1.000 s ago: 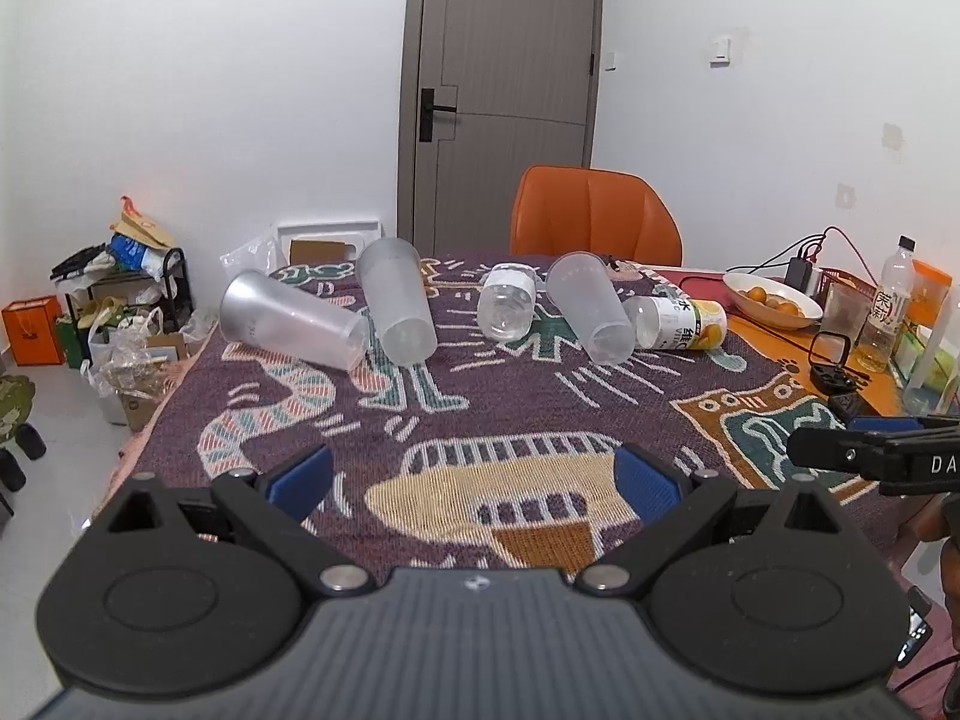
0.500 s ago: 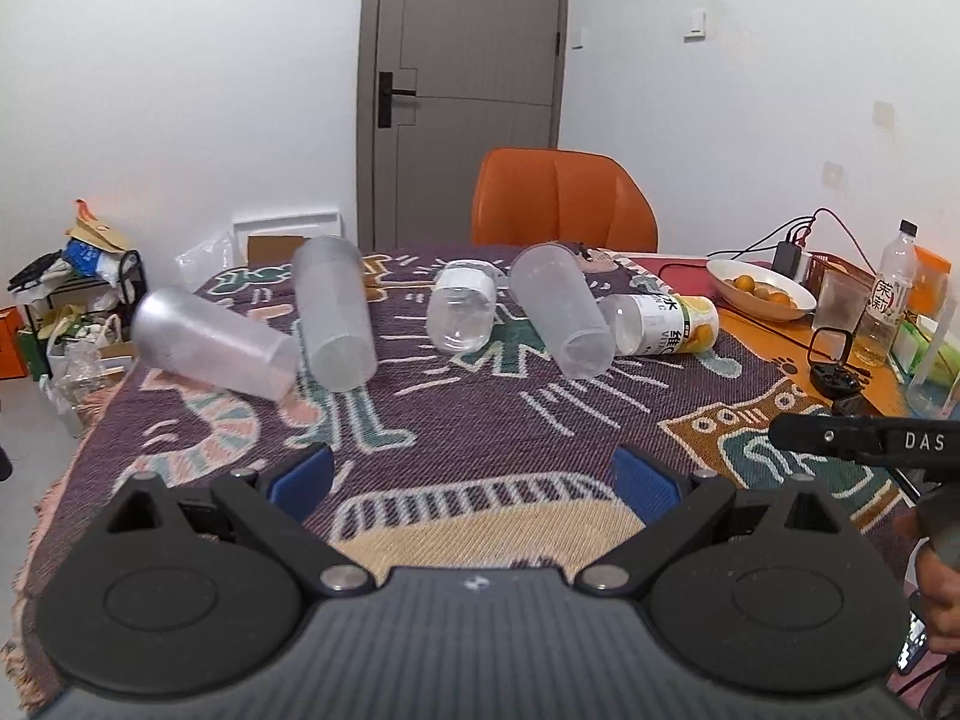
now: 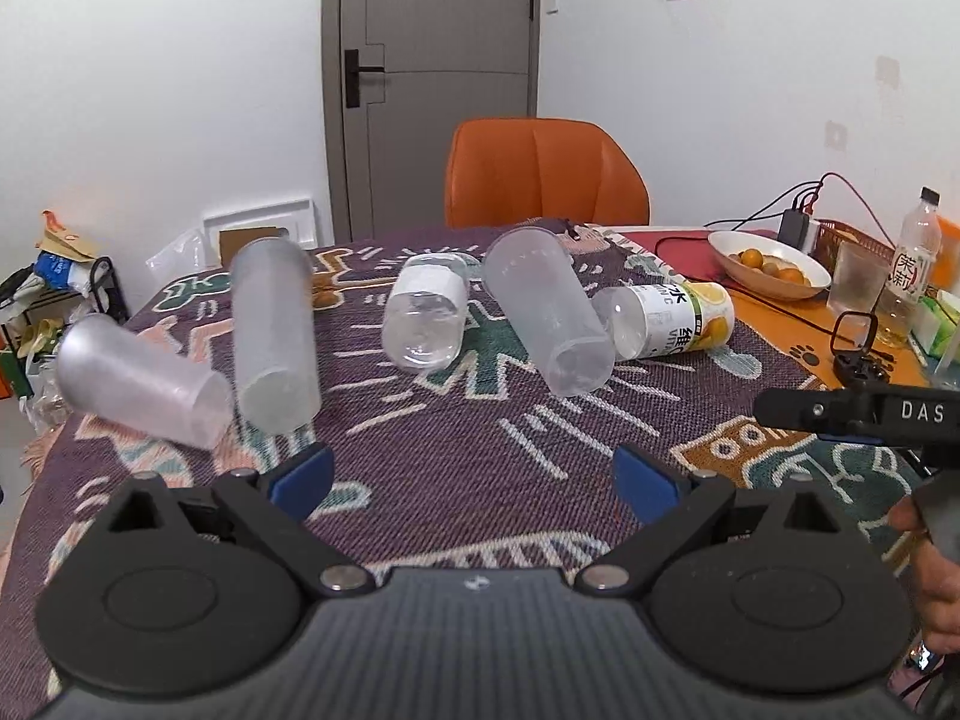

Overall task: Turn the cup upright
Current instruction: 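Move the left gripper toward the lying lemon-printed bottle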

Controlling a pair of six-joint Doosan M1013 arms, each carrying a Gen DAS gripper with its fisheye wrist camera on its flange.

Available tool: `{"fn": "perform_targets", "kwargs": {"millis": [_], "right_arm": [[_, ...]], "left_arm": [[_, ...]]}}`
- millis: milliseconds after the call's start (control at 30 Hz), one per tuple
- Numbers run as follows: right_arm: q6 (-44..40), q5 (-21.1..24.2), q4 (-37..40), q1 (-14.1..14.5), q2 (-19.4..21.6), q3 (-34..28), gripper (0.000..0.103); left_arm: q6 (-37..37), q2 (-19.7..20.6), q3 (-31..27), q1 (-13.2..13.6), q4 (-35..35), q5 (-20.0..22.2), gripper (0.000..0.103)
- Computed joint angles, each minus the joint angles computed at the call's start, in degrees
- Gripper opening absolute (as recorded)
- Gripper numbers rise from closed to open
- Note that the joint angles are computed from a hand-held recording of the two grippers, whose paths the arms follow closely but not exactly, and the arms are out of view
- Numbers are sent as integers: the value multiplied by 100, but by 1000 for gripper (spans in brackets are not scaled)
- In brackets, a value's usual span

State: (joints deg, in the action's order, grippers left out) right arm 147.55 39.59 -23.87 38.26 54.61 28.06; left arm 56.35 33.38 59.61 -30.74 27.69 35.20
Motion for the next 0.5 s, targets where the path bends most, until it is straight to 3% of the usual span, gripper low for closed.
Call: {"fn": "perform_targets", "kwargs": {"millis": [200, 500], "right_arm": [[16, 107, 200, -101, 259, -443, 103], [693, -44, -158, -209, 136, -70, 103]], "left_arm": [[565, 404, -674, 12, -197, 313, 98], [2054, 1084, -2011, 19, -712, 846, 98]]}}
